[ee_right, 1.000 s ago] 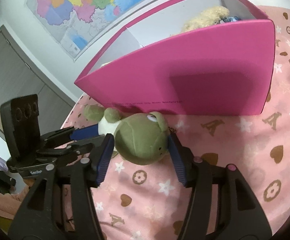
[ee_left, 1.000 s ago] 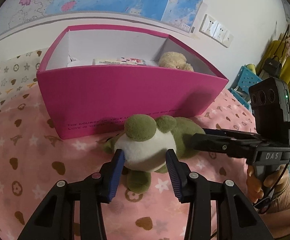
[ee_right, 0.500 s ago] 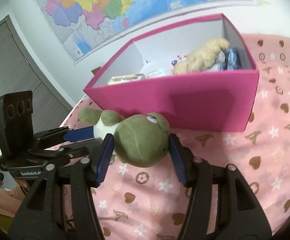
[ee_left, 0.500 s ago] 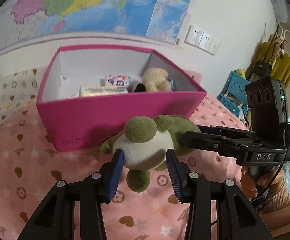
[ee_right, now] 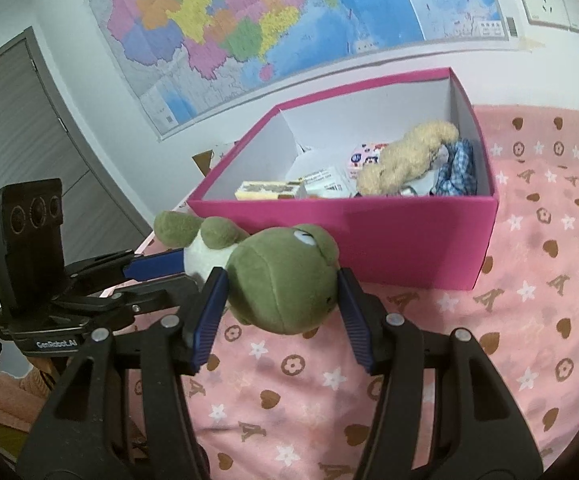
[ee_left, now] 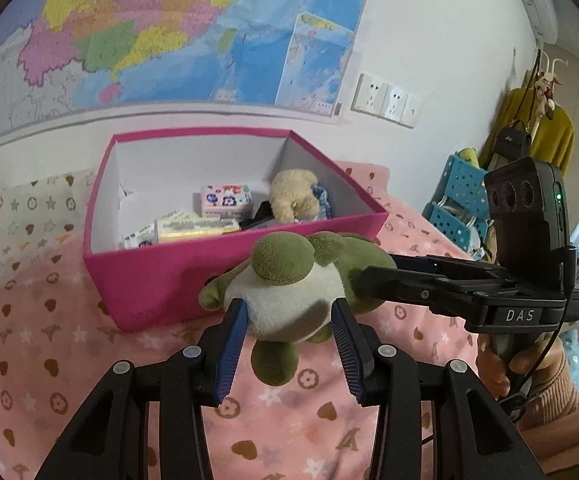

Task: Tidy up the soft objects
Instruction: 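Carry the frog plush over the pink box and drop it inside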

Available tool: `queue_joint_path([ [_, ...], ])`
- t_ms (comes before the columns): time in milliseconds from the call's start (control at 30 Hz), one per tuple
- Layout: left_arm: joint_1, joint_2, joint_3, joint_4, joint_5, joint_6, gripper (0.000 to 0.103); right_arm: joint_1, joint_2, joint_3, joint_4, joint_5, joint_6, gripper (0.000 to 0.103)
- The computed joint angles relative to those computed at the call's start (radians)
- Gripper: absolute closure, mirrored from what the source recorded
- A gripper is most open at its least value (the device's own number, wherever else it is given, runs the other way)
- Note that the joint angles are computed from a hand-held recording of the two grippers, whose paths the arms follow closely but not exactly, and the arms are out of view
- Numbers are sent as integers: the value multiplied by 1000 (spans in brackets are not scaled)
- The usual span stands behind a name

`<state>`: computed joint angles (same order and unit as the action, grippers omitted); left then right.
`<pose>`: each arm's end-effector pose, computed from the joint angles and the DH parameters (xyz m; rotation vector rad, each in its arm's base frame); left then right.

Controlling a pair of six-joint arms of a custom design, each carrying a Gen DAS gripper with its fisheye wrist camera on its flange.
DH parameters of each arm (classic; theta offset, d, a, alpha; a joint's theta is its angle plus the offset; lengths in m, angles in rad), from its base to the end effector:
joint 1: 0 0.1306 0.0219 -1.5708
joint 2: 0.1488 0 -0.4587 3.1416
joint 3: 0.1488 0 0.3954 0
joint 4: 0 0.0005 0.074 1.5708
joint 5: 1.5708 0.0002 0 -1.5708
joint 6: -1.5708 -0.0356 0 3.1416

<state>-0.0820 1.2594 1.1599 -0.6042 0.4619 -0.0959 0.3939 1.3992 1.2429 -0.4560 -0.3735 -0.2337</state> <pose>0.4189 -0.0509 0.4753 0.4387 2.1937 -0.5158 0.4473 0.1994 0.4659 -0.3960 2.2017 0.7572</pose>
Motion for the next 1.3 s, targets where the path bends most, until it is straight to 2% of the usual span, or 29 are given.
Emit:
queue_joint_path([
  [333, 7, -23, 12, 32, 6, 5, 60, 4, -23, 17, 12, 5, 20, 45],
  [633, 13, -21, 43, 82, -18, 14, 60, 8, -12, 59, 31, 8, 41, 45],
  [1300, 16, 113, 184, 122, -83, 41, 60, -26, 119, 241, 22, 2, 36, 45],
])
